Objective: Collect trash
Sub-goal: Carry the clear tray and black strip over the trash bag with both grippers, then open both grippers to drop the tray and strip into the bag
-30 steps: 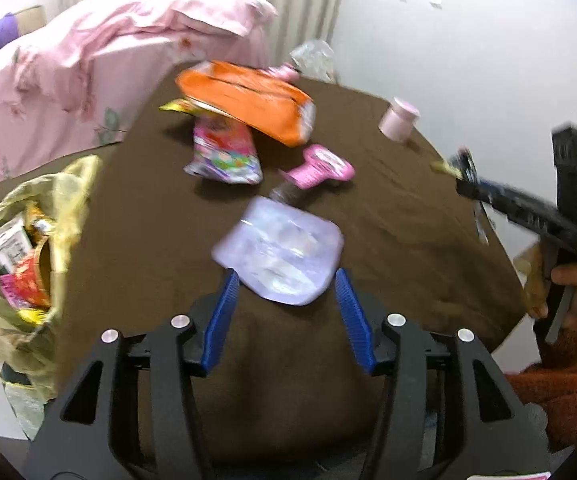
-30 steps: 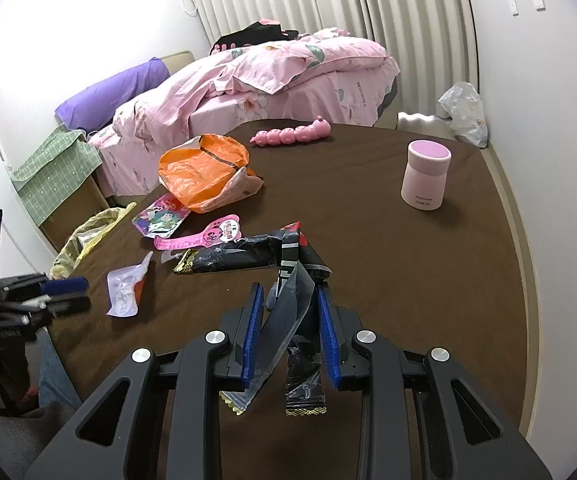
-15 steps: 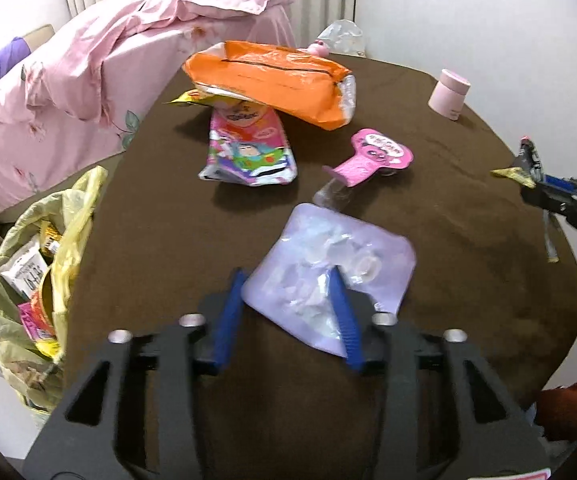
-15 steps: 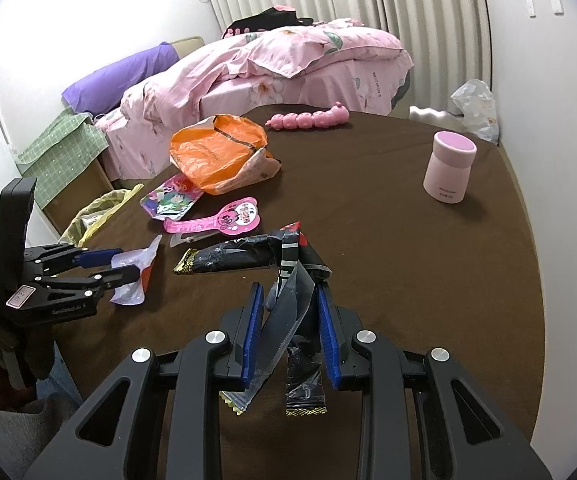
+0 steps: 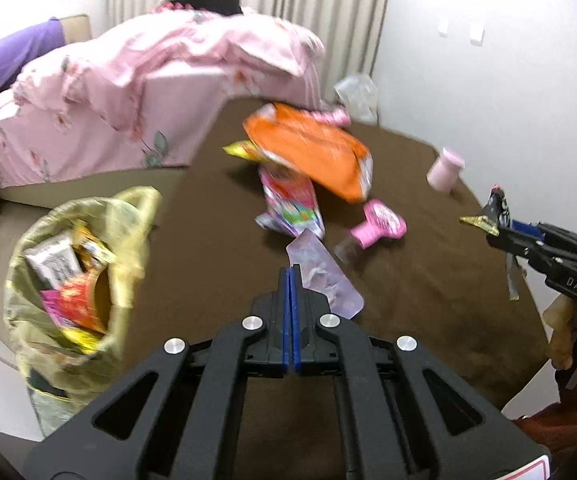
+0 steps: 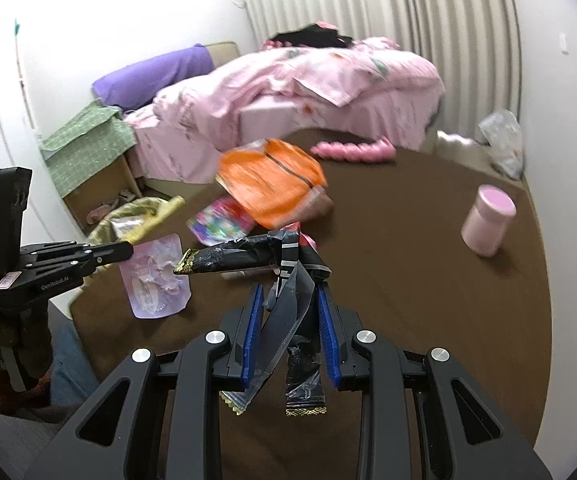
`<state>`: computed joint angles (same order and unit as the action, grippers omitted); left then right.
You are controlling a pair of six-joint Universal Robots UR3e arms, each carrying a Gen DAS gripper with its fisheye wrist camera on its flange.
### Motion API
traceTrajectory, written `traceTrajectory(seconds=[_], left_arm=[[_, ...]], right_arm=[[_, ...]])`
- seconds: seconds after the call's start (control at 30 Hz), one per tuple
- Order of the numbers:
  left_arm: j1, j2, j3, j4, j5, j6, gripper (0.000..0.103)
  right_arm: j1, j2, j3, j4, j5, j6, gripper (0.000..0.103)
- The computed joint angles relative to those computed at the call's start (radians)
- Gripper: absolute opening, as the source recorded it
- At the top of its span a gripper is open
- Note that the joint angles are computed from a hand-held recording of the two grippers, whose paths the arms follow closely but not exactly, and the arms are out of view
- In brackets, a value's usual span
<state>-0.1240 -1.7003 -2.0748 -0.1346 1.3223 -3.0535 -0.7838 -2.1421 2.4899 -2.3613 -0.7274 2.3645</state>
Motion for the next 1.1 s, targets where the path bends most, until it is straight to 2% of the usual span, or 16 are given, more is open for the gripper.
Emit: traceTrajectory(seconds=[0.1, 0.17, 0.27, 0.4, 0.5, 0.63, 0.9, 1.0, 1.1], left_arm=[[0.07, 0.085, -0.042, 0.003, -0.024, 0.021, 0.001], [0.14, 0.143, -0.066, -0.005, -0.048, 0.038, 0.001], [0.244, 0.191, -0.084, -0.006, -0.068, 0.055, 0.001], [0.386, 0.203, -0.076, -0.009, -0.082, 0.077, 0.001], [0.472, 0.153, -0.03, -0.025, -0.099, 0.071, 0.001], [0.521, 0.075, 0.006, -0.008, -0.093, 0.042, 0.001], [0.582, -0.02, -0.067, 0.054, -0.11, 0.028, 0.001], [0.603, -0.051, -0.087, 0.078, -0.12, 0.016, 0.001], [0.615, -0.064, -0.085, 0.073, -0.13, 0.012, 0.001]], right_arm=[[0.105, 0.101, -0.095, -0.058, 0.008, 0.085, 0.027], [0.227, 0.215, -0.187, -0.166, -0.022, 0.182, 0.027], [0.369, 0.355, -0.313, -0.255, -0.066, 0.28, 0.027], [0.612, 0.621, -0.567, -0.347, -0.174, 0.42, 0.027], [0.749, 0.814, -0.79, -0.334, -0.246, 0.486, 0.027], [0.869, 1.056, -1.134, -0.197, -0.281, 0.516, 0.027], [1.017, 1.503, -1.813, 0.135, -0.361, 0.531, 0.027], [1.037, 1.602, -1.967, 0.218, -0.371, 0.544, 0.027], [1.048, 1.648, -2.024, 0.24, -0.372, 0.547, 0.027]])
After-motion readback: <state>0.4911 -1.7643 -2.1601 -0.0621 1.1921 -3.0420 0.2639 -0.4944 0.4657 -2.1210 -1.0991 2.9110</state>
